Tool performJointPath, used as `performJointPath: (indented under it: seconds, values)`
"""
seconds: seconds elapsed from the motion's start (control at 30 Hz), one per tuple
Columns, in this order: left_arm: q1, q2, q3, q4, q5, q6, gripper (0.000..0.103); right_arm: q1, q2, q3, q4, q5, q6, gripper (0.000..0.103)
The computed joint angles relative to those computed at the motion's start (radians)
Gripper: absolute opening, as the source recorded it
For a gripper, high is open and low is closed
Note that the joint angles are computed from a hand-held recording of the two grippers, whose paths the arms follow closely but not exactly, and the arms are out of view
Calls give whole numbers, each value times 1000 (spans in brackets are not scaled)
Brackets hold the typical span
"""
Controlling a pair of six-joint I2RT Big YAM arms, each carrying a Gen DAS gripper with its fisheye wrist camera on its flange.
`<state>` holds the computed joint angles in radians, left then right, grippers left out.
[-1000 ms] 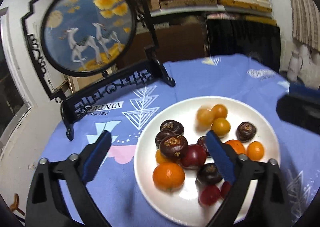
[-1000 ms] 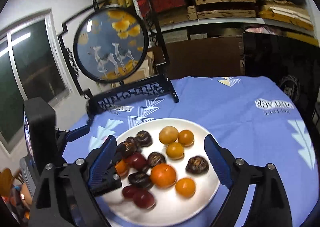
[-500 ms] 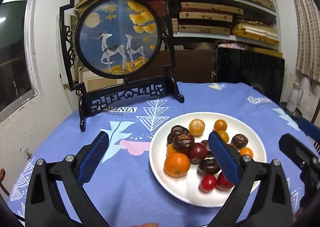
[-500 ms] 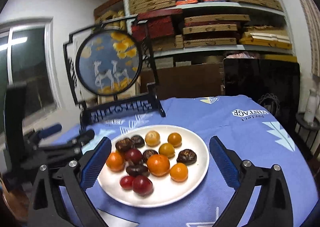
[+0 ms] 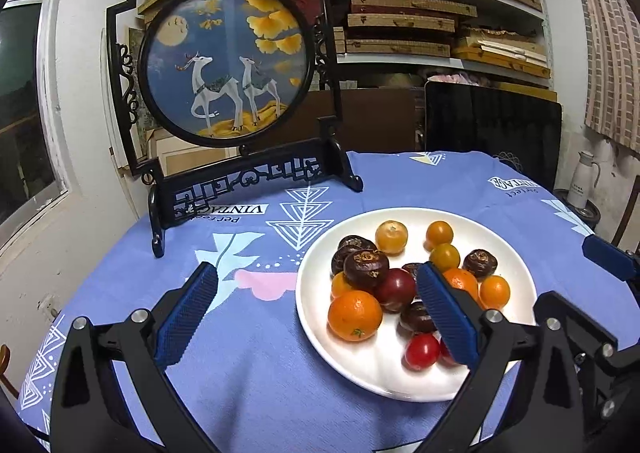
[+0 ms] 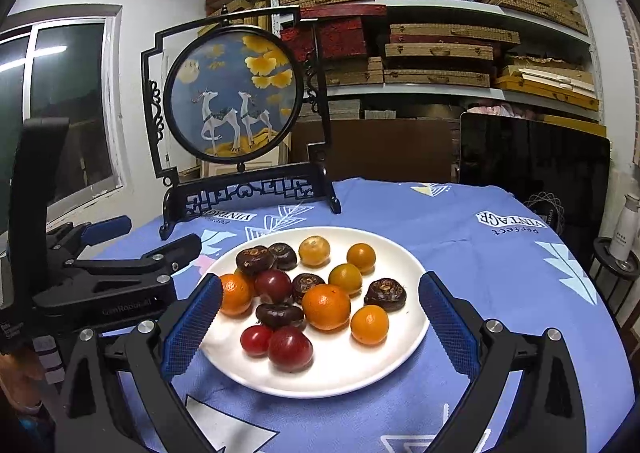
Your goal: Organize fruits
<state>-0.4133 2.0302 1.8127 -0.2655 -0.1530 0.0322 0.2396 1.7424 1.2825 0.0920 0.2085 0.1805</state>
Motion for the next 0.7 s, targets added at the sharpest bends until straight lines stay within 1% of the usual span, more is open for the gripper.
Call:
performJointPath:
  seconds: [0.1, 0.33, 0.5, 0.63, 0.7]
  values:
    - [2, 1, 2, -11, 6, -7, 97, 2, 2, 1, -3, -4, -2, 99]
    - [5, 11, 22, -65, 29, -30, 97, 2, 6, 6, -9, -9, 0, 99]
    - [1, 12, 21, -64, 2, -25, 97, 6, 11, 12, -18, -21, -17, 99]
    - [3, 24, 42, -89, -18, -40, 97, 9, 12, 12, -18, -23, -32, 99]
    - [4, 31, 59, -116, -23, -53, 97, 10, 13, 13, -18, -22, -35, 99]
